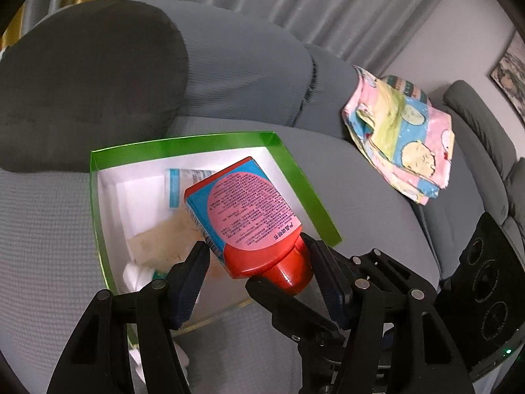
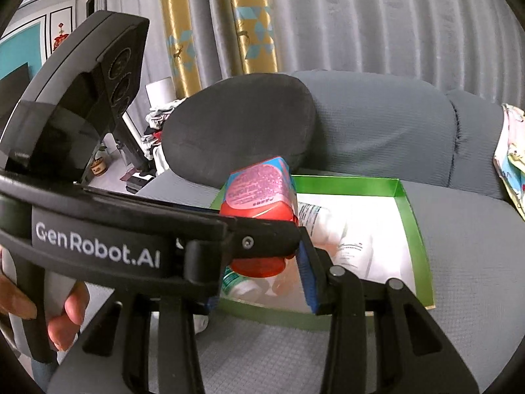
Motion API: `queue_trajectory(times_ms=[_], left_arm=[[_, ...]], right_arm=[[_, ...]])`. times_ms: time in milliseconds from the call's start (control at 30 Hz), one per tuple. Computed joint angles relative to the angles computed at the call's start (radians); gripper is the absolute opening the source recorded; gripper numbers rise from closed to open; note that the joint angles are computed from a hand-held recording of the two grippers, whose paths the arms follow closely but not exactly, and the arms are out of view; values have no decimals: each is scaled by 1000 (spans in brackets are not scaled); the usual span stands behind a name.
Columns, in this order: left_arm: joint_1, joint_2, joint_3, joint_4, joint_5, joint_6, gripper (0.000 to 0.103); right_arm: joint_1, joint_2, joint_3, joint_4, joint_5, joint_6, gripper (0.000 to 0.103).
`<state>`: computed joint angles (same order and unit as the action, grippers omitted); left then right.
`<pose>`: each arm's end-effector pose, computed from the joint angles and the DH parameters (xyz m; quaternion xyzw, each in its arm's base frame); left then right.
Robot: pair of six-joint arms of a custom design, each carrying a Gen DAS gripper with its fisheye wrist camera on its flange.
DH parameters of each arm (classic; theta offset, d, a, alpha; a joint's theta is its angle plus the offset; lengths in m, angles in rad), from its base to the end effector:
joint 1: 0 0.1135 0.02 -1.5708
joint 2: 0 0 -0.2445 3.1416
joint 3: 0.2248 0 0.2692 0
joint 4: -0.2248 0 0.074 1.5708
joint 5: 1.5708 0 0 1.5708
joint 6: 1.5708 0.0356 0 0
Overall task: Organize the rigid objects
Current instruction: 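Carry the red spray bottle into the green box and open the left tool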
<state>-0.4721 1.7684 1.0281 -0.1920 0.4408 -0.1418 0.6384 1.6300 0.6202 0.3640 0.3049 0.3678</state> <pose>0.3186 -0.1797 0.1353 0.2200 0.9026 -0.2904 0.2292 0.2562 0.1768 0.1023 -0.0522 0.8856 0.0936 0.4519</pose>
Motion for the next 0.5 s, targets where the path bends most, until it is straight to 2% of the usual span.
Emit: queue_trajectory(times_ms=[200,233,267,333,400,500], left_arm=[[9,101,57,20,-17,-33,65],[11,114,65,19,-32,-40,67],[13,121,73,15,-40,-44,72],[25,123,68,24,-54,-54,82],[41,111,50,36,-72,-65,83],[71,83,17,45,-84,-66,83]], right_arm=[[-37,104,58,-4,-44,16,42],[-39,112,68,-11,-43,17,43],[-36,115,70,-15,-38,18,44],[-23,117,73,-32,0,22,58],[-7,105,67,-45,43,30,70],[23,74,51,-76,124,46,78]])
